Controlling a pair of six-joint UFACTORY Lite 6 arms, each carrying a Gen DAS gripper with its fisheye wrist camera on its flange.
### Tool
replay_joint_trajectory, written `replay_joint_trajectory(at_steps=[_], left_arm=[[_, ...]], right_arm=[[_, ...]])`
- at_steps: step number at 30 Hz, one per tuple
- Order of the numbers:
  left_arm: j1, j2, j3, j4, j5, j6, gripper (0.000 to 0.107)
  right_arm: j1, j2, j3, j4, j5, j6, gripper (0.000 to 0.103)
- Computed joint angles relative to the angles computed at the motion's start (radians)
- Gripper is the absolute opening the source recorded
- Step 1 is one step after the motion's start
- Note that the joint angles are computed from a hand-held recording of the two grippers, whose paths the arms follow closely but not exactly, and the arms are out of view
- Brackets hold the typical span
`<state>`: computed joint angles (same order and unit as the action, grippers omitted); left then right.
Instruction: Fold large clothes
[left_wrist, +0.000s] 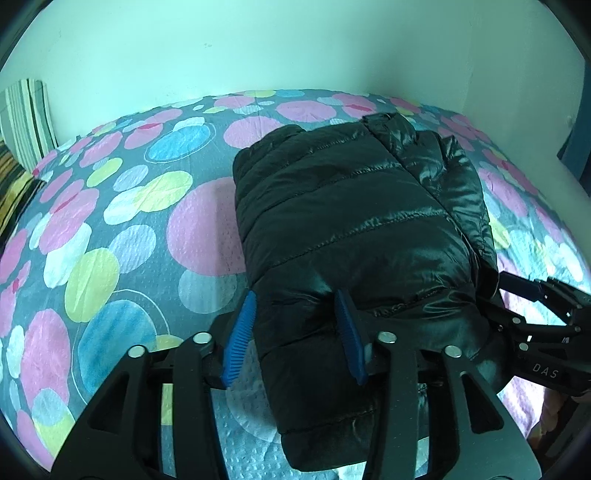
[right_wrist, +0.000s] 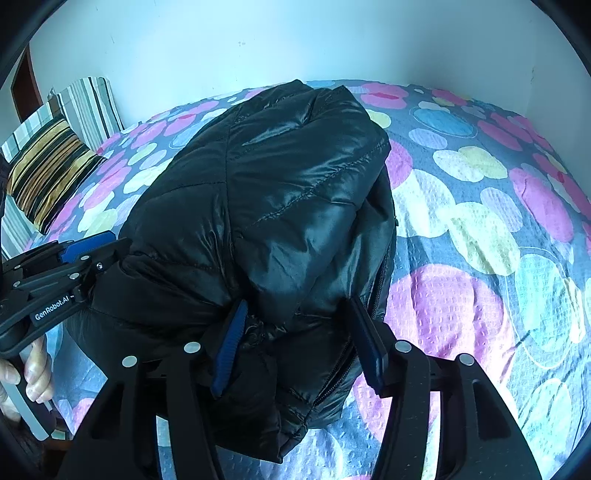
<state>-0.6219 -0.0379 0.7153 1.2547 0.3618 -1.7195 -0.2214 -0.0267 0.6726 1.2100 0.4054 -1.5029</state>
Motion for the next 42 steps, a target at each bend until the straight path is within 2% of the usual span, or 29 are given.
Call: replay_joint_trajectory(at_steps=[3, 8, 11, 18, 23, 29, 36, 41, 42], left_arm=[[0.037, -0.03, -0.023, -0.015, -0.041, 0.01, 0.054], [0.044, -0.058, -0.05, -0.004, -0.035, -0.018, 0.06], [0.039, -0.072, -0.062, 0.013, -0.029, -0.047, 0.068], [0.021, -0.094, -0.076, 0.039, 0.01, -0.09, 0.076], [-0.009, -0.136, -0.082, -0.01, 0.065, -0.055, 0.078], [-0.096, -0.246, -0.077, -0.118, 0.202, 0.006, 0.082], [-0.33, -0.33, -0.023, -0.177, 0.482, -0.02, 0.091], [-0.477, -0.355, 0.007, -0.192, 0.644, -0.063, 0.093], [-0.508, -0.36, 0.01, -0.192, 0.676, -0.077, 0.094]], right_arm=[[-0.014, -0.008, 0.0, 0.005, 0.001, -0.006, 0.068], [-0.033, 0.005, 0.02, 0.0, 0.024, -0.005, 0.068], [-0.03, -0.009, 0.018, -0.016, 0.025, 0.011, 0.068], [-0.071, -0.068, 0.017, -0.105, 0.074, 0.08, 0.071], [-0.109, -0.14, 0.018, -0.179, 0.108, 0.143, 0.071], [-0.158, -0.225, 0.02, -0.241, 0.138, 0.217, 0.071], [-0.155, -0.368, -0.006, -0.307, 0.159, 0.328, 0.071], [-0.135, -0.483, -0.035, -0.357, 0.165, 0.402, 0.071], [-0.133, -0.507, -0.042, -0.365, 0.169, 0.412, 0.074]])
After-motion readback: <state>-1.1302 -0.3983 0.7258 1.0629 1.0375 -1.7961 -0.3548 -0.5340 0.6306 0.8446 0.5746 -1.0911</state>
